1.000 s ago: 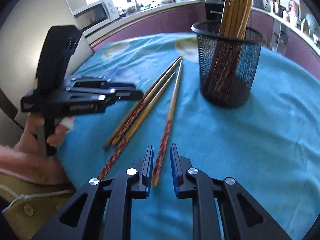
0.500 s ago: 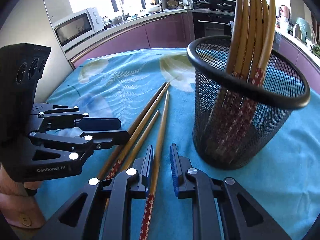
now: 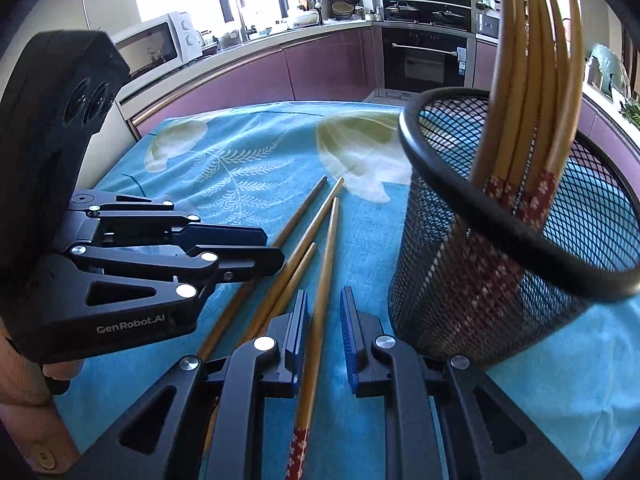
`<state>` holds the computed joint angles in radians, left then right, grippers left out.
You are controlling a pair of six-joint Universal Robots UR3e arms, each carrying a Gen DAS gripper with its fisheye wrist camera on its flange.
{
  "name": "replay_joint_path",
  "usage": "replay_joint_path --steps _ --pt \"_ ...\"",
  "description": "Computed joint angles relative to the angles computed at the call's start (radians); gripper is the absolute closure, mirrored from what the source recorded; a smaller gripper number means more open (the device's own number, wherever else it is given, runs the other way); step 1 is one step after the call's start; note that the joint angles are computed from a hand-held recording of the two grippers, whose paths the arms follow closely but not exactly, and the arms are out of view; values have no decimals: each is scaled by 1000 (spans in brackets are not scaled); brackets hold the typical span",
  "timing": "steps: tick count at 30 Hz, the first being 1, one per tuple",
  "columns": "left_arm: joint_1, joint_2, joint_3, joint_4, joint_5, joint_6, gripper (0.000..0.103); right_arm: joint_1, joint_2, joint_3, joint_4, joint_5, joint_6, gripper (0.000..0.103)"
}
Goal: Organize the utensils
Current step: 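Close the left gripper on a chopstick while the right gripper grasps another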
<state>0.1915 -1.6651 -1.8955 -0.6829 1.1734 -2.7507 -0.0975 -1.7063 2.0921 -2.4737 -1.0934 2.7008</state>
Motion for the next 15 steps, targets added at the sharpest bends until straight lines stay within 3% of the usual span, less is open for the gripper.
replay_joint_path --steps 4,15 --pt "-7 -3 -3 18 10 -24 90 -23 -13 8 19 26 -3 96" --pt "7 131 -132 49 19 -57 95 -122 -114 69 95 133 -41 97"
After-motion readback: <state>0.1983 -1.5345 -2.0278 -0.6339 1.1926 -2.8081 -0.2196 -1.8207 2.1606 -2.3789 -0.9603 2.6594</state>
